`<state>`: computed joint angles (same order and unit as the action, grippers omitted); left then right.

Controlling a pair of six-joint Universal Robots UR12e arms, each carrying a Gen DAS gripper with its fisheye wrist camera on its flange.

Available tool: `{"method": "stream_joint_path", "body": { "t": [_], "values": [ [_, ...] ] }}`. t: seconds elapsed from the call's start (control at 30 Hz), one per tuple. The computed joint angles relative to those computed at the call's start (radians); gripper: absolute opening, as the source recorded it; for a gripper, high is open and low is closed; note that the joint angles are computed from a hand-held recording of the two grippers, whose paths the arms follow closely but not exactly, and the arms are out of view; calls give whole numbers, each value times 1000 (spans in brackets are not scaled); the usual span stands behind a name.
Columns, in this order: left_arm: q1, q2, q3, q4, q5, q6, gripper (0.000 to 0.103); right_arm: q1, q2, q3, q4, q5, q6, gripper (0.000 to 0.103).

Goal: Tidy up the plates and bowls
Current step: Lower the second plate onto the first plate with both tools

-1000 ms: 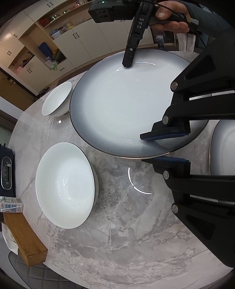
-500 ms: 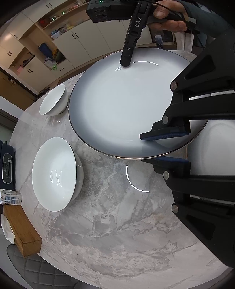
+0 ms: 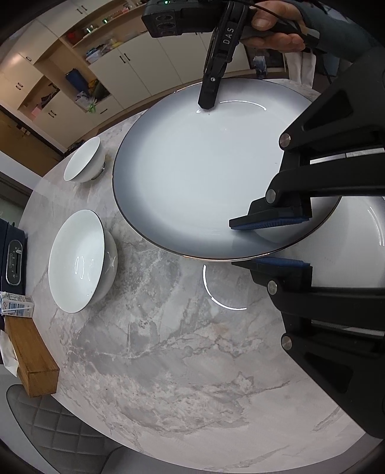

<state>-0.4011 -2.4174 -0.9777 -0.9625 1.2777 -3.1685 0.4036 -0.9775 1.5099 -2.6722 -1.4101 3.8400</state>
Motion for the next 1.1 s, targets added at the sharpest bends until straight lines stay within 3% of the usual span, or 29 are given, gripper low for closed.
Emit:
{"method": "stream_joint_path", "body": {
  "t": [1.1],
  "values": [
    [63, 188, -369, 162, -23, 9, 15, 105, 32, -12, -36, -4, 45, 14]
  ]
}}
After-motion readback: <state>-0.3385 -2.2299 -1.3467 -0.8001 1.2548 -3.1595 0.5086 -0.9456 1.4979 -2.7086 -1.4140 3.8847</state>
